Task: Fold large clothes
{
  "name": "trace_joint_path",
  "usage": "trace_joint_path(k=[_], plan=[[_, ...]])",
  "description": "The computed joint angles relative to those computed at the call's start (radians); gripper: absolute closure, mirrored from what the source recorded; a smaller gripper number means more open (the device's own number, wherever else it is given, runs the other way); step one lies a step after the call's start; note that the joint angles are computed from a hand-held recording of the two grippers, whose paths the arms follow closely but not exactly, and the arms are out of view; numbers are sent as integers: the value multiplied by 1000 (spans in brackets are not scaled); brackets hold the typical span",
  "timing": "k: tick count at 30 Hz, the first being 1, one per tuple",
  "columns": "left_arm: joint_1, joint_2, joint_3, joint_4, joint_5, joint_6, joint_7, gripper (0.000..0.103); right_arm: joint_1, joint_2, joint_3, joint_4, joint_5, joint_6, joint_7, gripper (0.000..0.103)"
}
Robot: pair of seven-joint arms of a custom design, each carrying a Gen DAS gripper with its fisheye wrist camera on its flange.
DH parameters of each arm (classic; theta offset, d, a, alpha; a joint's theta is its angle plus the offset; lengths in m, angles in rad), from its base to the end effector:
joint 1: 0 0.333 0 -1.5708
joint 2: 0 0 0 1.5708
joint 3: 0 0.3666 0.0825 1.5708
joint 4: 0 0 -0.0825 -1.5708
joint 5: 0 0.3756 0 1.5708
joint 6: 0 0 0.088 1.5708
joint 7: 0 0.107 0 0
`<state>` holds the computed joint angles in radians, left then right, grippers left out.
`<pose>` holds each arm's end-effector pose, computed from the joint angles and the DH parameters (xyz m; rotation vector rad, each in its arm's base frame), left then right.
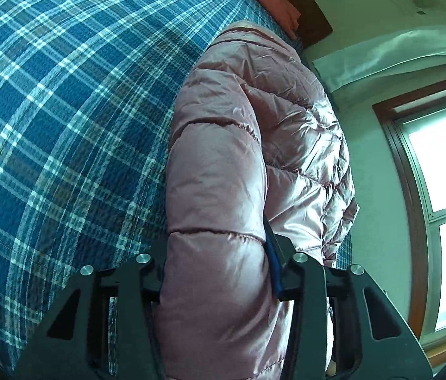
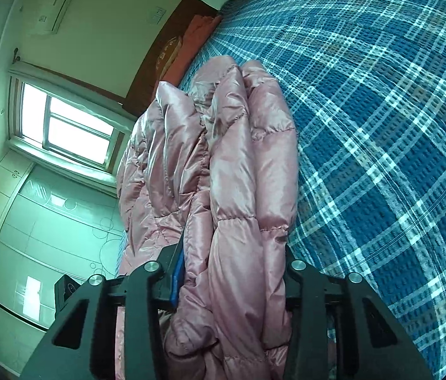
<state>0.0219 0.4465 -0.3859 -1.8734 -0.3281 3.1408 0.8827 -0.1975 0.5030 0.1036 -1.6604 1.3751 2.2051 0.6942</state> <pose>0.6735 -0.1821 0.4349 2.5782 -1.1054 1.2865 0.7134 -0.0459 0.3958 -1.3369 1.5173 0.3561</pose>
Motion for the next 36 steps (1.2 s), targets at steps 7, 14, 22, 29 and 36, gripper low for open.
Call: trace_joint_path(k=[7, 14, 22, 29, 36], plan=[[25, -25, 1, 2, 23, 8, 40, 65, 19, -27, 13, -19, 59, 6, -43, 69], [177, -92, -93, -98, -19, 65, 100, 65, 80, -17, 36, 26, 80, -2, -37, 70], [355, -157, -161, -196, -30, 114, 106, 65, 172, 57, 91, 162, 29, -1, 24, 70], [566, -119, -317, -253, 16, 139, 100, 65, 211, 131, 128, 239, -57, 33, 107, 70], [821, -17, -569, -283, 144, 188, 47, 52, 196, 171, 137, 325, -150, -4, 195, 54]])
